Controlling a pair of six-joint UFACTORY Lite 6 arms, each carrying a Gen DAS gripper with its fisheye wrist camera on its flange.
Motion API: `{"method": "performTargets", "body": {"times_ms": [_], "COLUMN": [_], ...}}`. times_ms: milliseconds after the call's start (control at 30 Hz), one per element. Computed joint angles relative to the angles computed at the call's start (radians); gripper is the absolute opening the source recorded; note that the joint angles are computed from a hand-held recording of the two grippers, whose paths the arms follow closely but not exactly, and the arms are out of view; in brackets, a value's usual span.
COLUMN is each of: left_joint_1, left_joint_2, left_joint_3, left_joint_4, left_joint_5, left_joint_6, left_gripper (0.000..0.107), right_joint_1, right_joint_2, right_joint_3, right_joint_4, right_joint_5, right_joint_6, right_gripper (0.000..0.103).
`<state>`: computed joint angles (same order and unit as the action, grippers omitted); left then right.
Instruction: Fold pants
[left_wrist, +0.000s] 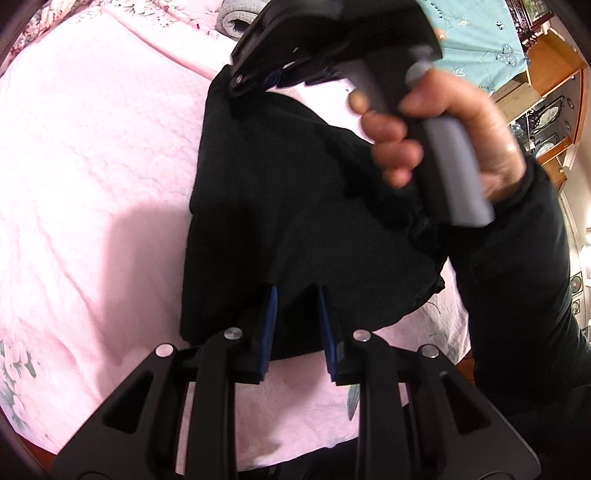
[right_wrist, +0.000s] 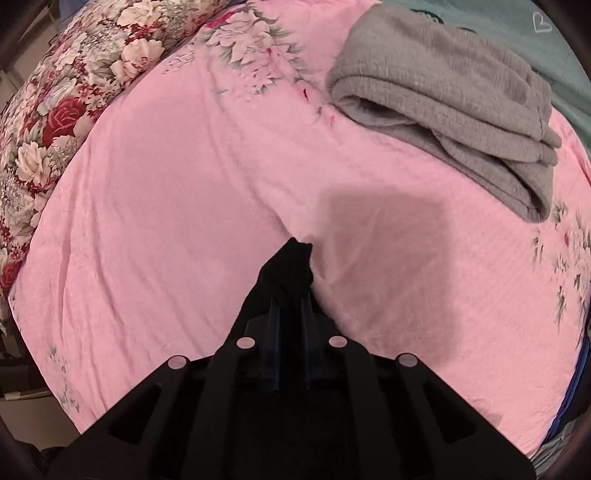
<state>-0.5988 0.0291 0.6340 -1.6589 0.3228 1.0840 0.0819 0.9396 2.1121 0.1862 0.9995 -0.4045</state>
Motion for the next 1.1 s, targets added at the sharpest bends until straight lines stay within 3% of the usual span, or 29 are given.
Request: {"method": "performTargets", "body": {"times_ms": [67, 133, 167, 200, 233, 333, 400, 433, 567, 767, 933, 1100], "left_joint_1": [0.006, 0.013, 0.02, 0.03, 0.043, 0.085, 0.116, 0.131, 0.164, 0.094, 0.047, 0.051], "left_joint_2": [-0.001, -0.019, -0.036, -0.062, -0.109, -0.231, -0.251, -0.239, -0.113, 0.117, 0.178, 0.259], "left_joint_3": [0.002, 0.012, 0.013, 0.005, -0.012, -0.048, -0.045, -0.034, 0.047, 0.209, 0.268, 0.353], "left_joint_4": [0.019, 0.14, 0.2, 0.233, 0.274, 0.386, 0.404, 0.416, 0.462, 0.629, 0.753, 0.694], "left_joint_5": [0.007, 0.012, 0.016, 0.02, 0.01, -0.014, 0.0, 0.006, 0.019, -0.013, -0.042, -0.012], "left_joint_6": [-0.021, -0.137, -0.193, -0.225, -0.274, -0.396, -0.409, -0.421, -0.472, -0.659, -0.791, -0.736], "left_gripper": [0.023, 0.026, 0.031, 0.046, 0.061, 0.075, 0.076, 0.076, 0.076, 0.076, 0.08, 0.083], "right_joint_1": [0.021, 0.029, 0.029, 0.016, -0.017, -0.112, -0.225, -0.296, -0.574, -0.962, -1.07, -1.043], "right_joint_2": [-0.045, -0.082, -0.101, -0.131, -0.19, -0.371, -0.546, -0.636, -0.767, -0.728, -0.659, -0.585], "right_joint_3": [-0.094, -0.136, -0.145, -0.165, -0.207, -0.356, -0.539, -0.644, -0.845, -0.893, -0.869, -0.808], "right_joint_4": [-0.015, -0.025, -0.057, -0.057, -0.015, 0.098, 0.172, 0.217, 0.282, 0.359, 0.39, 0.384], "right_joint_5": [-0.087, -0.102, -0.096, -0.094, -0.091, -0.066, -0.089, -0.114, -0.15, -0.006, 0.081, 0.144], "right_joint_6": [-0.023, -0.042, -0.026, -0.026, -0.057, -0.174, -0.281, -0.357, -0.572, -0.736, -0.755, -0.709], "right_gripper": [0.011, 0.024, 0.04, 0.05, 0.05, 0.056, 0.086, 0.092, 0.094, 0.094, 0.094, 0.094]}}
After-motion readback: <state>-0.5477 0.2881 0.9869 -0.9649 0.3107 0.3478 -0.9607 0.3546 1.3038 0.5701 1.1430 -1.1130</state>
